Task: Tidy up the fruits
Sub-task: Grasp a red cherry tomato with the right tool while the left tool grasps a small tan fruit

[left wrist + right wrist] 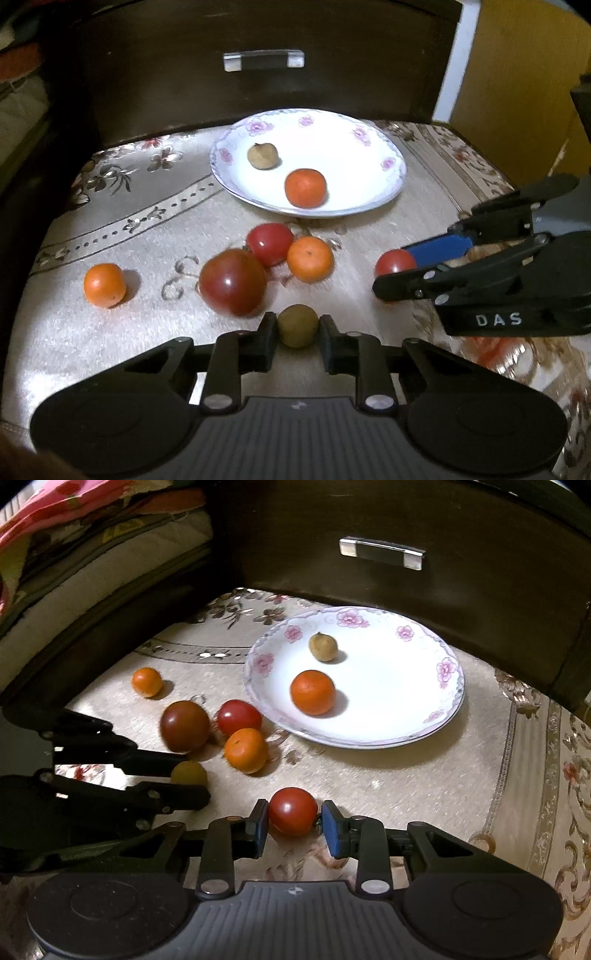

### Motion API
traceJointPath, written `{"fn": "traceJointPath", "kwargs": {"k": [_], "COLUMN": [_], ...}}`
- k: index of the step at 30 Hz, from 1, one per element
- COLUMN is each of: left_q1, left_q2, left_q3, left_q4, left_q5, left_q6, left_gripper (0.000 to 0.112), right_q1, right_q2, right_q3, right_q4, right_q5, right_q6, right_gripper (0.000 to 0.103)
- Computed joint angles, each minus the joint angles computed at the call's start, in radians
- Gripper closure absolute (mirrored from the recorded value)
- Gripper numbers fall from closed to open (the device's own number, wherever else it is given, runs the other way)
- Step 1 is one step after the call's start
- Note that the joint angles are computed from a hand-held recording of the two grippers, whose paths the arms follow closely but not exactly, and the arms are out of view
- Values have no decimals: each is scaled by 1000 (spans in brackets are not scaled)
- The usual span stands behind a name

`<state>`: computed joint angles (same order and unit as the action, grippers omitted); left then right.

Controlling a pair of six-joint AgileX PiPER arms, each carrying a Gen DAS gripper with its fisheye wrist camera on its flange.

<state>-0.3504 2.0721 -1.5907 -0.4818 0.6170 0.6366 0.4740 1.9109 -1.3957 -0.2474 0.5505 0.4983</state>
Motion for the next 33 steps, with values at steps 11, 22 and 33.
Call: {"fn": "traceJointPath", "kwargs": {"k": [11,22,33], "left_q1": [-5,-1,-12], "left_q2": [-118,-114,-106], "left_q3": [149,150,102], "left_q4": [33,15,59], "left_q5": [25,12,77], "left_q6": [32,65,-8], "left_gripper": [82,76,82], "right_q1": [82,84,87], "right_q2": [-87,-93,-71], "right_q3": [83,107,69], "right_q4": [10,-3,5], "right_q5": [86,51,83], "right_q6": [-18,-18,-47], "right_gripper": [76,66,77]}}
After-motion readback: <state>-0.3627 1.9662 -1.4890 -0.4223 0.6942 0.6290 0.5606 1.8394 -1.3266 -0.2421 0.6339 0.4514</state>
